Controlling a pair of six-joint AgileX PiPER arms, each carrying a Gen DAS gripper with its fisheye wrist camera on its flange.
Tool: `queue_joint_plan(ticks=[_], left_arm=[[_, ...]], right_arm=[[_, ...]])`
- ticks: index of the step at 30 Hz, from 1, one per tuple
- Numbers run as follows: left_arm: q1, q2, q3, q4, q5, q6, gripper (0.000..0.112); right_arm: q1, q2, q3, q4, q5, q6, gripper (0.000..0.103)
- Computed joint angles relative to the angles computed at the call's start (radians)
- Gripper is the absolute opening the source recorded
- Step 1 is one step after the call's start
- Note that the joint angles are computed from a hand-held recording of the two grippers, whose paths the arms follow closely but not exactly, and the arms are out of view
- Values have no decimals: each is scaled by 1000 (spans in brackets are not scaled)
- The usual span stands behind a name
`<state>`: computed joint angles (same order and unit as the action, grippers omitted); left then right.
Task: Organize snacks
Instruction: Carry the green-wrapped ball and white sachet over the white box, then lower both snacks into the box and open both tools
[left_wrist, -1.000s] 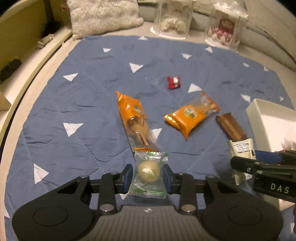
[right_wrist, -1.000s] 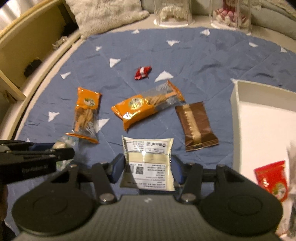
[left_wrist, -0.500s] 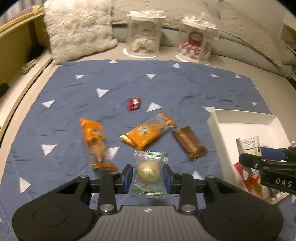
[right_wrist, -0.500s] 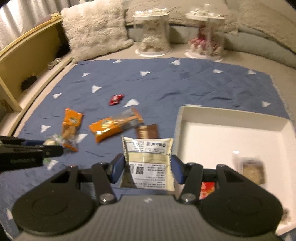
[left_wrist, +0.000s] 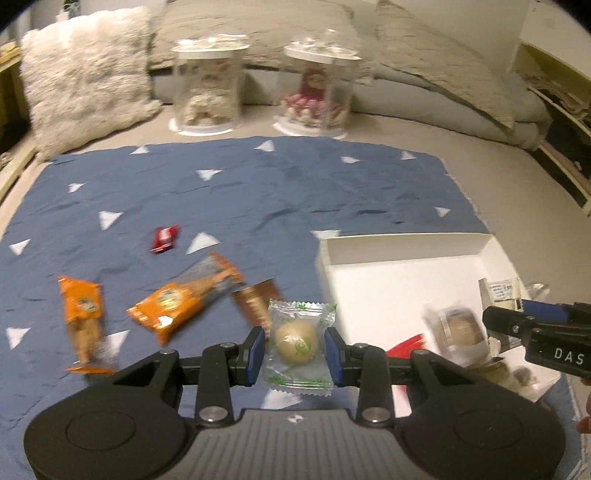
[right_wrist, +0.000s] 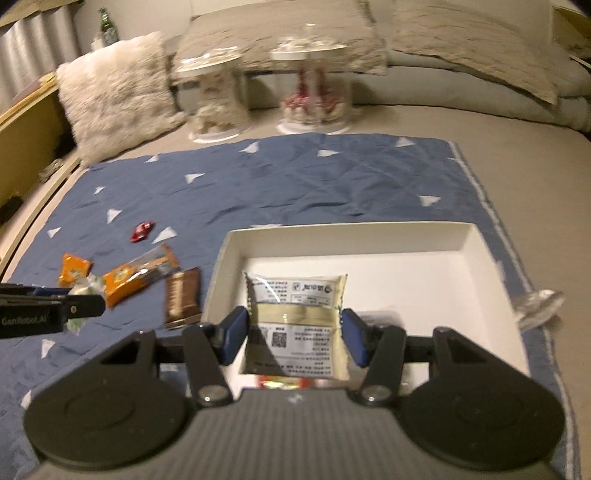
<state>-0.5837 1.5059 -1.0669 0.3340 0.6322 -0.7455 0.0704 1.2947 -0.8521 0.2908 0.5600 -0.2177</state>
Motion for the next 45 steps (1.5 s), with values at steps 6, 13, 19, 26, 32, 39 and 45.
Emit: queue_joint_plan(ticks=[6, 13, 19, 26, 32, 39, 45], left_arm=[[-48, 105, -86, -19, -28, -16, 37], [-65, 231, -187, -77, -73, -1, 37], [-64, 337, -271, -141, -98, 37, 37], [-53, 422, -338, -218, -122, 91, 38], [-64, 448, -361, -190, -118, 81, 61], [-59, 446, -367, -197, -76, 97, 67], [-66, 433, -360, -193, -56, 110, 68]], right_arm=[[-164, 7, 1, 95, 28, -182, 61], [-323, 60, -21, 143, 40, -310, 61], [-374, 138, -45, 104, 25, -296, 61], [-381, 218, -76, 55, 15, -284, 61], [-339, 234, -86, -26, 5, -214, 65], [-307, 245, -89, -141, -7, -112, 73], [-312, 233, -74, -177, -8, -90, 82]])
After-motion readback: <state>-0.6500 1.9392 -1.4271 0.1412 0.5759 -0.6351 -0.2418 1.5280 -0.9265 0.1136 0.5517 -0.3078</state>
